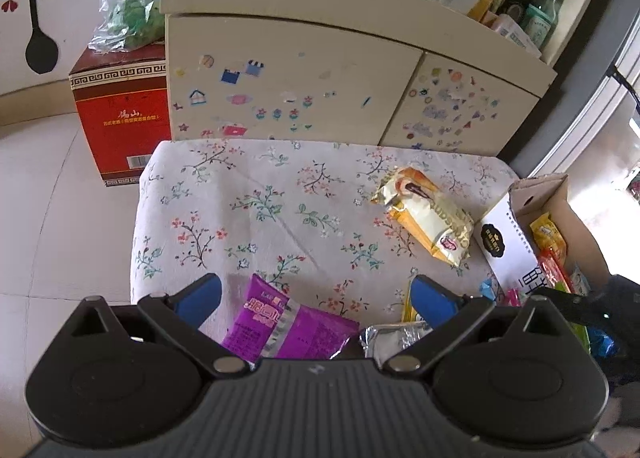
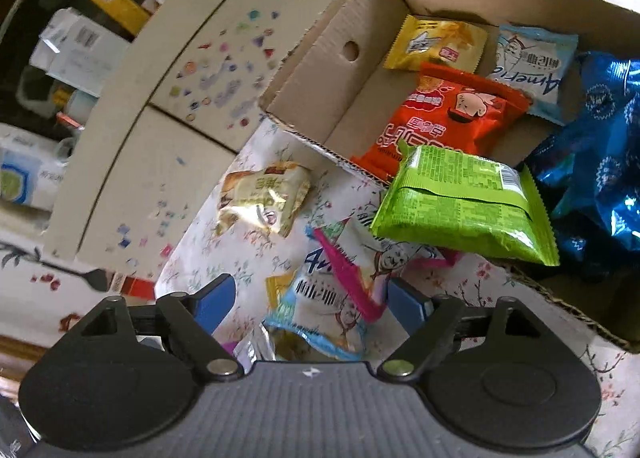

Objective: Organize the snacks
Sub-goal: 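Move both open grippers back over the remaining snack pile, then grasp the purple snack bag with the left gripper while the right gripper grasps the white Ameria pack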

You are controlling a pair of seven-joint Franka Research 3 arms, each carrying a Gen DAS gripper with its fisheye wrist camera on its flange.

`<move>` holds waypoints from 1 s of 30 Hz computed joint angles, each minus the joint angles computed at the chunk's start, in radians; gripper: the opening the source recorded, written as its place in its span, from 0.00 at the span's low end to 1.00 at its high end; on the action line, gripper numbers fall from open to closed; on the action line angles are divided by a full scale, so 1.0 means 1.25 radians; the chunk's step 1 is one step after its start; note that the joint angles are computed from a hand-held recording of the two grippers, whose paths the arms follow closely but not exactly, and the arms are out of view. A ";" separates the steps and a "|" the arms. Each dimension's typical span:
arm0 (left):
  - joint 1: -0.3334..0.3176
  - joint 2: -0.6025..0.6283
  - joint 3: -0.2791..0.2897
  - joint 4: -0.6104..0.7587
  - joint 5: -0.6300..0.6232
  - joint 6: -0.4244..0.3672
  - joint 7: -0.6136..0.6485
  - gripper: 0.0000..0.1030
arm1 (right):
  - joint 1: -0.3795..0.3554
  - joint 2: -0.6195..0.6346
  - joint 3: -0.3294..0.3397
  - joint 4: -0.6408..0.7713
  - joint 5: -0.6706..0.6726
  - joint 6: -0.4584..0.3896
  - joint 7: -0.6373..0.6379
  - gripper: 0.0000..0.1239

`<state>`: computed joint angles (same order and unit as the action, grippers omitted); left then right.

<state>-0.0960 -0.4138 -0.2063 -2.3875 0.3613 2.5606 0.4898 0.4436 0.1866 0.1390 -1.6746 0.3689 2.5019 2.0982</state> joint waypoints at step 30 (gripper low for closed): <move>-0.035 0.048 0.017 -0.033 -0.031 -0.070 0.164 0.84 | -0.019 0.025 0.042 0.006 0.064 -0.085 -0.238 0.39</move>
<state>-0.1396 -0.3533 -0.1852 -2.4290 0.3226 2.4734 0.6951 0.4204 0.2176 0.1918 -1.6675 0.4489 2.3959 1.8006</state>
